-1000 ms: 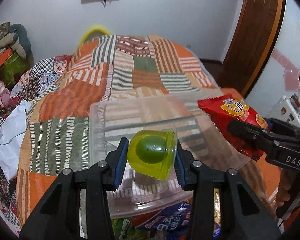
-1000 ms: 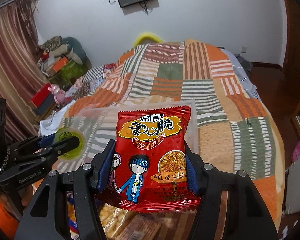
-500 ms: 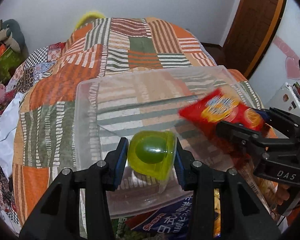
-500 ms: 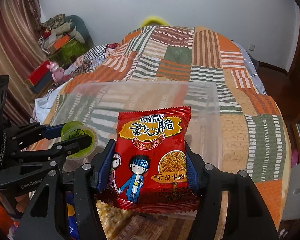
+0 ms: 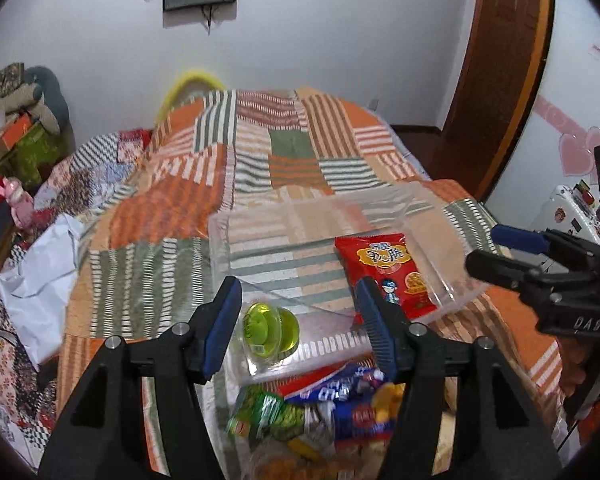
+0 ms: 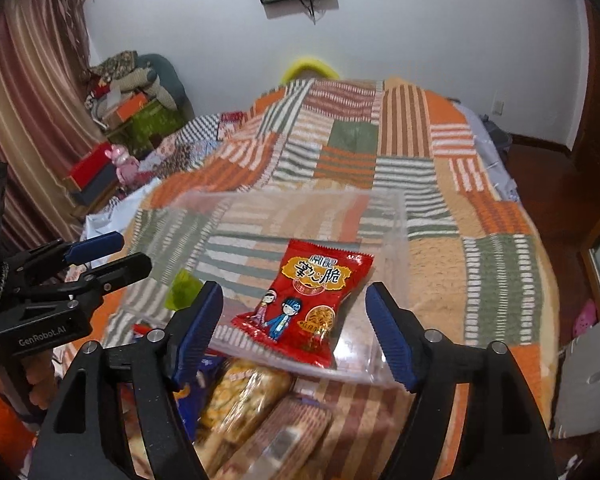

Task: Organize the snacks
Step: 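Lower jelly cup into clear box with left tool while right tool drops red packet in, then grasp orange puffs bag with left tool while right tool grasps long biscuit roll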

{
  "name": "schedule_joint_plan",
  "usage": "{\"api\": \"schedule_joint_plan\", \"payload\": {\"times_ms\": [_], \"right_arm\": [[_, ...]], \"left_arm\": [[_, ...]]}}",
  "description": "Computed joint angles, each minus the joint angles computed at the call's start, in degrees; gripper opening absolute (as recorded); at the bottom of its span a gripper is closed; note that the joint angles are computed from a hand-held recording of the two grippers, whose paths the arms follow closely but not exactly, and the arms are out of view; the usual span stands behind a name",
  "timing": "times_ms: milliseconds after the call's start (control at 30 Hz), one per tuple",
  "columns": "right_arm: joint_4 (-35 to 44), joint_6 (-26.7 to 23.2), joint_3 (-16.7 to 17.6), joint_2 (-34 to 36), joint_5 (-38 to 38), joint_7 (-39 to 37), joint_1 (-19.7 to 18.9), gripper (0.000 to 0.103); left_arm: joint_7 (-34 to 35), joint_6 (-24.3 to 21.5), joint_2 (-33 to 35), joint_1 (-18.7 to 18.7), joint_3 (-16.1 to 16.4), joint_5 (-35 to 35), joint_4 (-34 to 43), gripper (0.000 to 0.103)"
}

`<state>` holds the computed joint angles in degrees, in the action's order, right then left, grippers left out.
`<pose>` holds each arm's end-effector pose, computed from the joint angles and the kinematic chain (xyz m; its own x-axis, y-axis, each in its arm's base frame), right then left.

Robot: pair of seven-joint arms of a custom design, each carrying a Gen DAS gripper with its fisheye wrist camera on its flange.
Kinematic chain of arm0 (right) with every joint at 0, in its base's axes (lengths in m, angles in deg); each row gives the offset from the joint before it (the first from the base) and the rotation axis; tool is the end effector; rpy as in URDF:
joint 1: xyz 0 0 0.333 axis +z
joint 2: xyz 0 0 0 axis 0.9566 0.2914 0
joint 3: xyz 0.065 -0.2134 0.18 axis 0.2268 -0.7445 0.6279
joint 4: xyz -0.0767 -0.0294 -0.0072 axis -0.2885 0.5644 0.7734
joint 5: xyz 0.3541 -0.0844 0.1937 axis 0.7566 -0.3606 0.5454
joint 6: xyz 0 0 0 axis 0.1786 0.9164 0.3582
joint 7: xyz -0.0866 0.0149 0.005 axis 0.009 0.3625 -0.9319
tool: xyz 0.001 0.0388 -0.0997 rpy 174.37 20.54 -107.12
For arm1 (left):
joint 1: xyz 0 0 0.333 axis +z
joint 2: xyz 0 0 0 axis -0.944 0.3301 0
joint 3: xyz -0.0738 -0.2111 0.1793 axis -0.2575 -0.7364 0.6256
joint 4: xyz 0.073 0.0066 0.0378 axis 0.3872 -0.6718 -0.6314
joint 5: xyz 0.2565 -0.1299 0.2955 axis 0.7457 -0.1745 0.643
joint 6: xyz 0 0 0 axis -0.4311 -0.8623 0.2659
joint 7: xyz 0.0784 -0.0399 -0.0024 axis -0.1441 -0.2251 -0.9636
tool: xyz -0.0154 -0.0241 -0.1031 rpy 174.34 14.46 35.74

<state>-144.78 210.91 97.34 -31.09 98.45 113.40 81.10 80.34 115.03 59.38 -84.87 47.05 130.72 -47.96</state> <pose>0.6402 0.2027 0.3480 0.5884 -0.7806 -0.2108 -0.6445 -0.2952 -0.7053 0.5621 -0.2591 0.3806 0.0556 -0.9964 0.0641 -0.7094 -0.0846 -0.6997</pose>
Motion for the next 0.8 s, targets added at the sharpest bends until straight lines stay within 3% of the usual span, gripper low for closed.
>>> {"api": "schedule_joint_plan", "payload": {"times_ms": [100,467,600,800], "right_arm": [[-3.8,1.2,1.6,-4.0,6.3,-6.3,-1.5,0.074],[-14.4,2.7,-3.8,-13.5,23.7,-23.0,2.5,0.078],[-17.6,3.8,-6.3,-14.9,25.8,-25.6,4.4,0.079],[-20.9,3.8,-8.1,-15.1,24.1,-23.7,5.4,0.079]], "left_arm": [[-3.6,-0.7,-3.8,-0.3,-0.5,3.4,-3.1,0.067],[-9.3,-0.8,-13.6,3.2,-6.5,4.6,-14.6,0.077],[-9.5,-1.4,-14.6,3.7,-8.0,3.6,-17.3,0.082],[-8.4,-1.7,-14.6,3.5,-9.1,0.8,-20.3,0.082]]}}
